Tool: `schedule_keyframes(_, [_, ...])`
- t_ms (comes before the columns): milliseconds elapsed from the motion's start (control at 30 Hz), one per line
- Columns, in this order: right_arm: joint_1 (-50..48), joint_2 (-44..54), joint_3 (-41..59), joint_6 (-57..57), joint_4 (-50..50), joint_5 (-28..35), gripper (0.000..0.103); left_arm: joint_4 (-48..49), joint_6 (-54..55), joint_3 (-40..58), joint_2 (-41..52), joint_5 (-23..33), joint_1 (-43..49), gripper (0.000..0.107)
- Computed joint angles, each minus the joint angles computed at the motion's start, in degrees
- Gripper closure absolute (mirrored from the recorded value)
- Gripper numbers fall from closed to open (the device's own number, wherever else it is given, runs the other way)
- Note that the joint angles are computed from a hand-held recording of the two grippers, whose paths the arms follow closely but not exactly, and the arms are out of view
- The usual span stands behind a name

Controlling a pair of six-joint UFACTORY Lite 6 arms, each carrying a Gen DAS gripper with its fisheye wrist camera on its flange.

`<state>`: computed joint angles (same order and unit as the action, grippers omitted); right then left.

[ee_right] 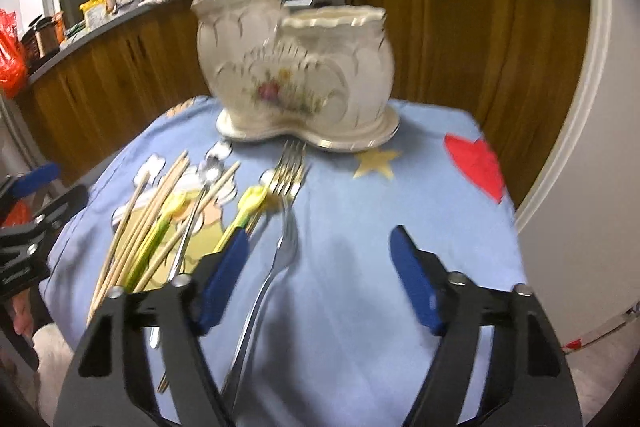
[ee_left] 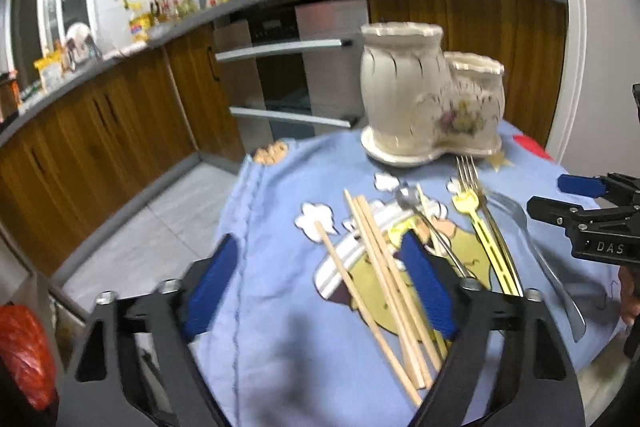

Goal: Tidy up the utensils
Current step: 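Grasp a wooden chopstick with the left tool while the right tool grasps a silver fork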

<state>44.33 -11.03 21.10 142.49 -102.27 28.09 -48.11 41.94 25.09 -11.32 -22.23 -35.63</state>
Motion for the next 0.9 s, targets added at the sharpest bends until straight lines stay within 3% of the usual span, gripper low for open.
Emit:
schedule_keyframes(133, [-0.9, -0.1, -0.4, 2.1, -3.9, -2.9, 0.057, 0.1, -0.2, 3.0, 3.9, 5.8, 2.2, 0.047])
schedule_keyframes(333, [-3.8, 0.1, -0.5, 13.5, -18.0, -9.6, 0.065, 1.8, -1.5, 5.1, 6.1, 12.4, 4.6, 0.068])
schedule_keyframes(467, [-3.7, 1.6, 0.7, 11.0, -15.3, -9.5, 0.075, -9.1, 8.8, 7.0, 8.4, 12.9, 3.2, 0.079])
schedule_keyframes(600, [-5.3, 2.0, 0.8, 15.1, -19.8, -11.4, 0.077, -15.3, 14.2, 9.3, 11.7, 12.1, 2.3, 0.081])
schedule_keyframes(767, [-6.2, 2.8, 0.7, 17.9, -22.6, -11.5, 0.085, -10.9, 10.0, 10.3, 14.7, 11.7, 2.2, 0.081])
schedule_keyframes(900, [-6.7, 3.4, 0.5, 21.4, -26.5, -10.4, 0.086, -19.6, 18.7, 12.6, 16.4, 11.7, 2.1, 0.081])
